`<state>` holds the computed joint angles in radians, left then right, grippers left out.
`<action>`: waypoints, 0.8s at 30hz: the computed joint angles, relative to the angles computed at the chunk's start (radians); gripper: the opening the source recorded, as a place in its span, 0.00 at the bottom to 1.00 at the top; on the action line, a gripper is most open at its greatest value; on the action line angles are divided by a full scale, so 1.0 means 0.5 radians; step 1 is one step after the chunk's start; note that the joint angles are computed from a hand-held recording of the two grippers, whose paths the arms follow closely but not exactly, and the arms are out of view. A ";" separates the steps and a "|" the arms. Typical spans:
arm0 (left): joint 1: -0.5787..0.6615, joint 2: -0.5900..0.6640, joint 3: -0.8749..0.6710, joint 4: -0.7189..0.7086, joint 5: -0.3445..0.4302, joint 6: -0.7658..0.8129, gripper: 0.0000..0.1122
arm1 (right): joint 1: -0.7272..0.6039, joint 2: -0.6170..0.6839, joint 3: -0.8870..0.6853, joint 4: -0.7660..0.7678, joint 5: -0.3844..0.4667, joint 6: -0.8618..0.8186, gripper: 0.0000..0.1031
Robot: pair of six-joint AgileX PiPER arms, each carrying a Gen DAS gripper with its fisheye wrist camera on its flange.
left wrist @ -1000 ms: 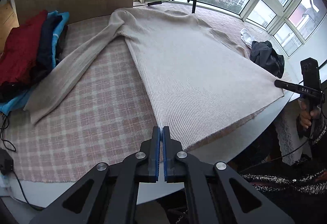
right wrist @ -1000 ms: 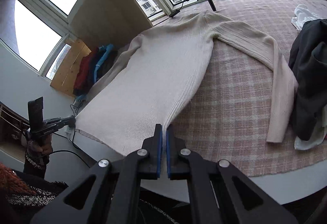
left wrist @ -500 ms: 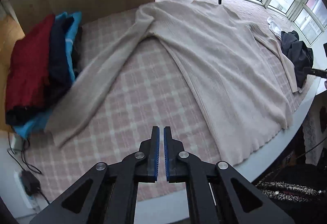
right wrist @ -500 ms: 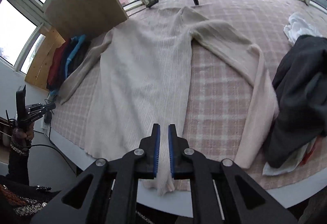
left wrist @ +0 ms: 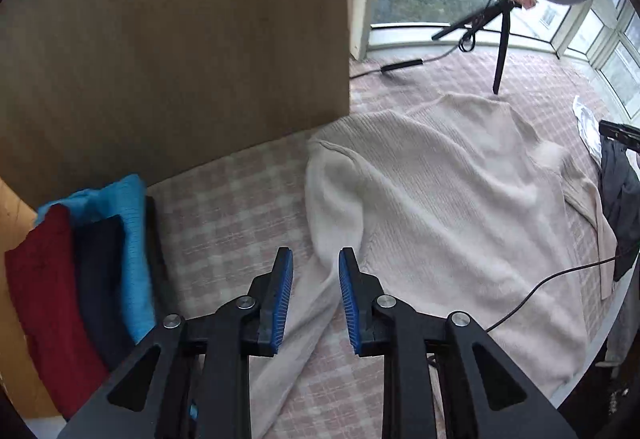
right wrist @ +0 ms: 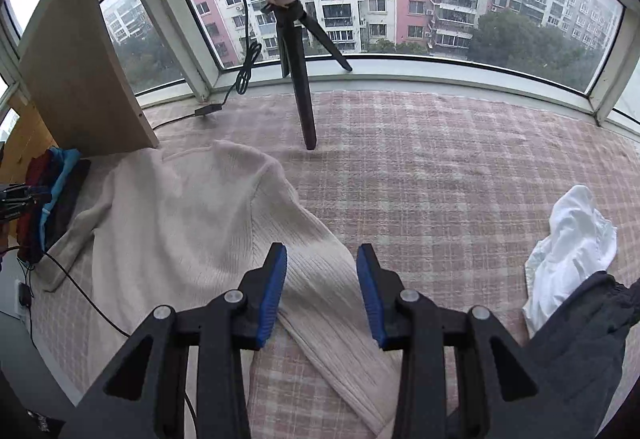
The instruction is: Fold clothes
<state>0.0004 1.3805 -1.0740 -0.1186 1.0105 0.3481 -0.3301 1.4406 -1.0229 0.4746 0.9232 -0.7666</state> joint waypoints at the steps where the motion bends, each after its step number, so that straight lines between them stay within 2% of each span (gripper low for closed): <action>1: -0.071 0.109 0.002 0.014 -0.065 -0.029 0.25 | 0.075 0.095 0.002 0.000 -0.084 0.009 0.35; 3: -0.154 0.340 -0.072 0.026 -0.141 -0.113 0.26 | 0.198 0.292 -0.041 0.018 -0.202 0.020 0.35; 7: -0.186 0.722 -0.262 -0.025 -0.203 -0.180 0.30 | 0.300 0.636 -0.236 0.195 -0.241 -0.041 0.39; 11: -0.180 0.905 -0.345 -0.064 -0.230 -0.152 0.31 | 0.313 0.898 -0.416 0.385 -0.126 -0.169 0.42; 13: -0.173 0.929 -0.323 -0.094 -0.269 -0.111 0.30 | 0.359 0.953 -0.436 0.381 -0.165 -0.169 0.42; 14: -0.167 0.934 -0.306 -0.105 -0.293 -0.103 0.24 | 0.372 0.972 -0.432 0.411 -0.173 -0.202 0.42; 15: -0.172 0.924 -0.285 -0.077 -0.331 -0.119 0.12 | 0.382 0.991 -0.435 0.435 -0.160 -0.227 0.40; 16: -0.176 0.916 -0.266 -0.052 -0.365 -0.134 0.05 | 0.410 0.996 -0.427 0.403 -0.186 -0.203 0.22; 17: -0.165 0.913 -0.267 -0.060 -0.362 -0.129 0.03 | 0.439 1.001 -0.421 0.369 -0.212 -0.178 0.07; 20: -0.148 0.806 -0.223 -0.011 -0.413 -0.164 0.02 | 0.481 0.874 -0.308 0.296 -0.417 -0.103 0.05; 23: -0.205 0.645 -0.132 0.372 -0.551 -0.418 0.02 | 0.462 0.661 -0.153 0.328 -0.690 -0.102 0.05; 24: -0.210 0.658 -0.131 0.523 -0.565 -0.572 0.03 | 0.439 0.609 -0.133 0.238 -0.769 -0.007 0.05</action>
